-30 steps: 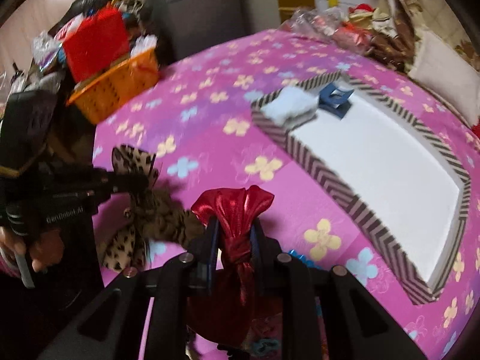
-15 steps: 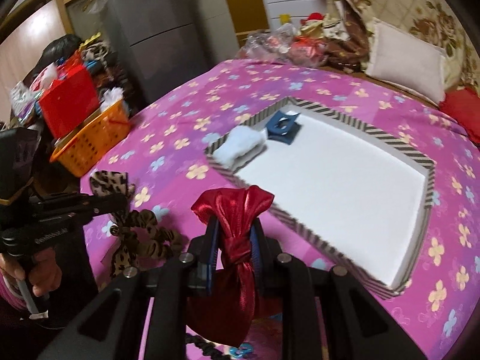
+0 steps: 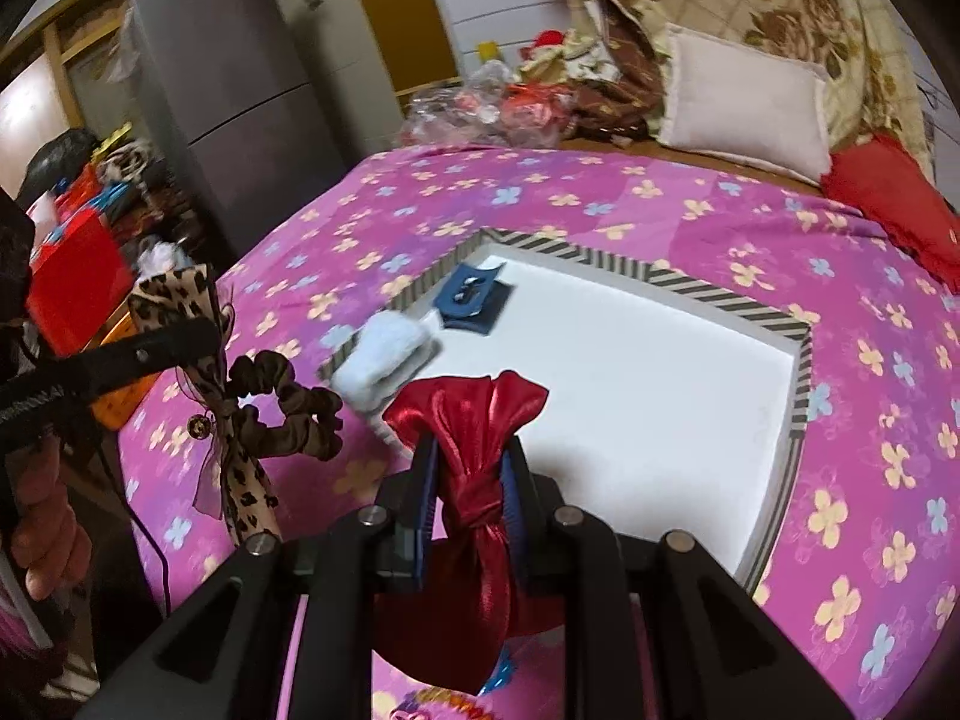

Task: Organize jewelry
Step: 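Lower both held items into the tray beside the clip and open both tools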

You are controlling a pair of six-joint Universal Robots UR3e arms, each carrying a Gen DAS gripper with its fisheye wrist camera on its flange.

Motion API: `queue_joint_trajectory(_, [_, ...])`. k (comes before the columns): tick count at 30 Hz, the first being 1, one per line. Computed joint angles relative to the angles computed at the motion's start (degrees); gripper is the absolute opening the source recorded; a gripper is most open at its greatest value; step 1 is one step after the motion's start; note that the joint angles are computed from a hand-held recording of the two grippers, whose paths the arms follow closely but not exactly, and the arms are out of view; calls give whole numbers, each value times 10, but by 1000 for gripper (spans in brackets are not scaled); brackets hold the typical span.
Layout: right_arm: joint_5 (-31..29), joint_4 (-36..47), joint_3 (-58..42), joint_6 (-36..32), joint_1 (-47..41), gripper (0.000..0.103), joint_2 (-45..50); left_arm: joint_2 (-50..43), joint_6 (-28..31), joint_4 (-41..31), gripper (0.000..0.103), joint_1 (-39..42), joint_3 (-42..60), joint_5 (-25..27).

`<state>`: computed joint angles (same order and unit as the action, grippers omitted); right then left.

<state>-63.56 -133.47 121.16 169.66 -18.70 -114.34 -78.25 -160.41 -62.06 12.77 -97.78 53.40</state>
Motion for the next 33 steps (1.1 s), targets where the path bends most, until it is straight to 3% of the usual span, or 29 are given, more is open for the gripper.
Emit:
queue_joint_trajectory(5, [-13,-35,-40,32,-10,21,94,-129,-76,98,3,-76,60,23])
queue_joint_trajectory(12, [-27,-74,-151,81,9,21,265,-255,-103,157,3,-108,89,96])
queue_joint_trajectory(24, [-98,-58,-429,174,92,21,538,-250,-81,221,3,-98,30,132])
queue_joint_trajectory(27, [-81,-78,-444,199,88,21,565,-253,-88,234,3,-96,21,131])
queue_joint_trajectory(29, [-62,-95,-436,218,81,28,571,-254,-90,239,6,-93,18,128])
queue_joint_trajectory(33, [-22,-128,-389,240,60,36,548,-252,-91,236,22,-82,17,107])
